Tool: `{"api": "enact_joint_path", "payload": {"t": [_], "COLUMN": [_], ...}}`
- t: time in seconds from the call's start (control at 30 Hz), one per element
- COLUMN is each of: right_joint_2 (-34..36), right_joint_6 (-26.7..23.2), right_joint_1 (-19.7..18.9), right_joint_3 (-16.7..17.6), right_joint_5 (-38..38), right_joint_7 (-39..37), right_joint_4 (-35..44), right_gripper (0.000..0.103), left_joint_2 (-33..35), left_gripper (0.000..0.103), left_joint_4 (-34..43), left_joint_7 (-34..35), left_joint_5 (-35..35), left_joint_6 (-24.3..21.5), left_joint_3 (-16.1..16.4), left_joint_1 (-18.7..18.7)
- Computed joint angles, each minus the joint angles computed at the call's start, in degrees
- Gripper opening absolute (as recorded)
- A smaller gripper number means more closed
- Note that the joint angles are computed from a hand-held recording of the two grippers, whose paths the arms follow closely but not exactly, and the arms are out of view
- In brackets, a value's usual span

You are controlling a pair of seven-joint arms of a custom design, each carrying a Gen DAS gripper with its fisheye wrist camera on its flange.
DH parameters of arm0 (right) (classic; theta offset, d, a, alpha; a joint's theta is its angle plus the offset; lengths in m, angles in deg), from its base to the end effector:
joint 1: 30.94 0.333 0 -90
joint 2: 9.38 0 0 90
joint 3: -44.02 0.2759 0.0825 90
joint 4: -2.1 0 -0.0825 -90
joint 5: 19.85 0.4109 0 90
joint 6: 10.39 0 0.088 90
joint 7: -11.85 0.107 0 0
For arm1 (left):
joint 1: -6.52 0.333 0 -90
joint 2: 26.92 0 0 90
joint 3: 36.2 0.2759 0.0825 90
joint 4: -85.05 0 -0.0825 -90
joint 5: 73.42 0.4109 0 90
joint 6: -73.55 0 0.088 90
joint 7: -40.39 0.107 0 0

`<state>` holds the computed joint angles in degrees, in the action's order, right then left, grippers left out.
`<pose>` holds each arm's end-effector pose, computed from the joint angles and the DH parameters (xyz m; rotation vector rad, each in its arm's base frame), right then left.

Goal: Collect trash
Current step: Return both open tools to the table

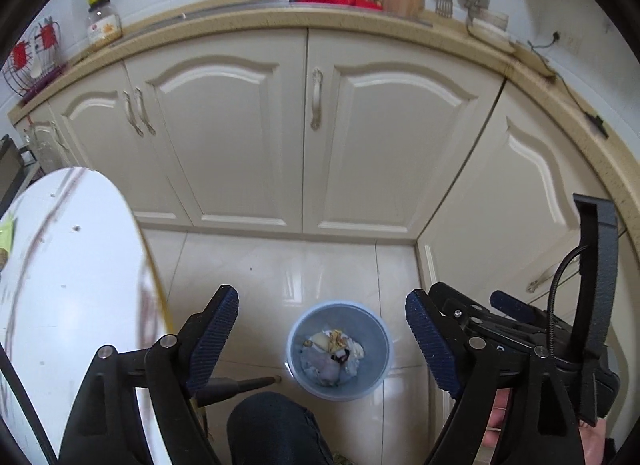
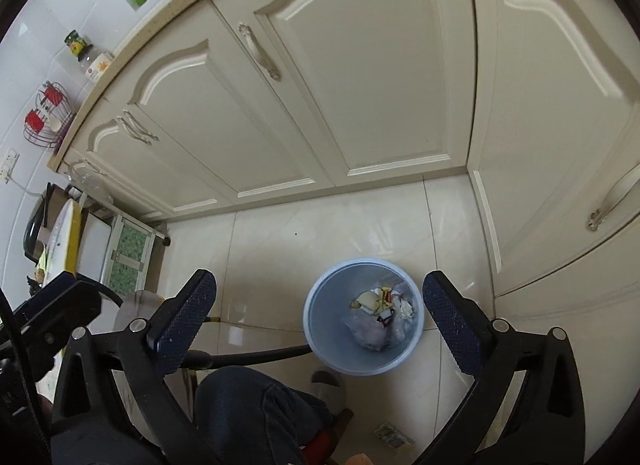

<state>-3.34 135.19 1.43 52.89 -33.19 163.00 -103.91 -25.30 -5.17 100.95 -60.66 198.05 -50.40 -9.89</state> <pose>0.4927 0.4317 0.4809 -1.6067 1.9662 -0.1369 0.5521 -0.3143 0.6346 -1.8276 2.0016 -0.6929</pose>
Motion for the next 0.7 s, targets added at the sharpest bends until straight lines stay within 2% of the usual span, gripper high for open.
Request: {"api": "enact_joint_path", "payload": {"t": [0.23,0.4,0.53,0.7], "right_joint_2": [0.2,1.3,4.1,9.8], "right_joint_6": [-2.4,-4.5,-6.9,-9.8], "right_joint_1": [1.7,3.6,6.4,11.1], "right_joint_3": [0.5,1.0,1.3,0.5], "right_joint_5": [-3.8,-7.9,-11.9,-15.5], "right_joint_7": [2.4,3.9,4.3,2.5], "right_joint_4": [3.9,9.1,16.5,27.8], "right_gripper": [0.103,0.103,0.103,0.103], "left_joint_2": [-12.2,-23.8,-33.2,-44.9], "left_gripper": [0.082,0.082,0.085,0.096], "left_joint_4": [-10.4,-19.5,-26.2,-33.3], "left_joint_7": [-0.9,-1.4,-2.9,-5.1], "left_joint_5": [-2.3,-3.1,-2.7,-1.2], "left_joint_6": [3.9,5.6,5.9,4.2], "left_joint_3": [1.1,2.5,3.3,4.1], "left_joint_1": [1.6,2.9,4.1,6.2]}}
